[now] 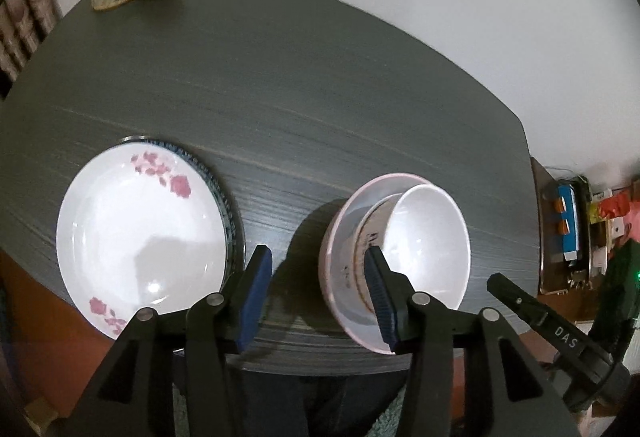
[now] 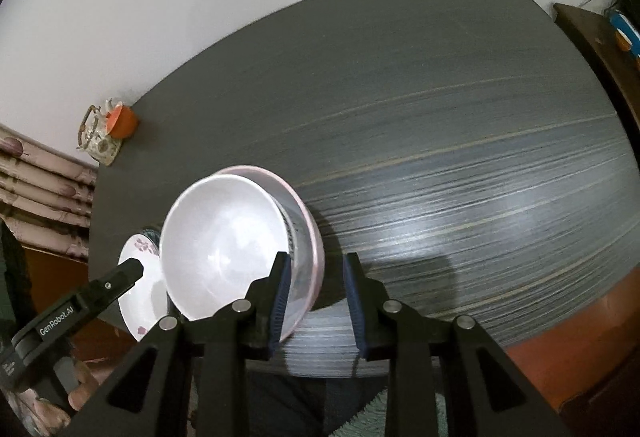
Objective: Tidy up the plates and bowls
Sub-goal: 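Grasp the pink-rimmed bowl rim with both grippers and lift the nested bowls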
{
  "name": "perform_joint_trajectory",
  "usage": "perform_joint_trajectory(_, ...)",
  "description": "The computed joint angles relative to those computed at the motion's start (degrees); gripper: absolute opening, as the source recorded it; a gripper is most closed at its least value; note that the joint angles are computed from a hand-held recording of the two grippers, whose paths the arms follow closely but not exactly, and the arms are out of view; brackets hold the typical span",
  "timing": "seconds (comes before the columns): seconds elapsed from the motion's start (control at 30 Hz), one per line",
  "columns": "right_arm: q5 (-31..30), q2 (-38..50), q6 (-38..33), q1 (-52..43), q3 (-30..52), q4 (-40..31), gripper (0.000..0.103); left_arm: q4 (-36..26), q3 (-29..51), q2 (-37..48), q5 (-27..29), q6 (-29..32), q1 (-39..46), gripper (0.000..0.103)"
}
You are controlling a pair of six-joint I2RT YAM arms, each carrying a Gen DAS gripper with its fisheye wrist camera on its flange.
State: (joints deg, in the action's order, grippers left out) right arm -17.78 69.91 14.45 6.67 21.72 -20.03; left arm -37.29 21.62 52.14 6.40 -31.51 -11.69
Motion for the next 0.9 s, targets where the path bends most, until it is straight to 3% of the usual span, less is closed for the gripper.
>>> perform_joint_trajectory(0.33,2.1,6.4,2.2,3.3,-0.3,5.0,0.028,2.9,-2.0,2.4,2.6,1.3,3.0,0.044)
perform_joint_trajectory(0.57,2.6,9.3,3.0,5.0,-0.1,7.0,0.028,5.2,-3.3,3.9,4.4,2.5,6.0,0.051)
perform_joint_trajectory(0.9,4.4,12.1,4.0,6.8,0.8,8.5,0.028,8.6,-3.6,9.2,4.5,1.7,5.2,0.054)
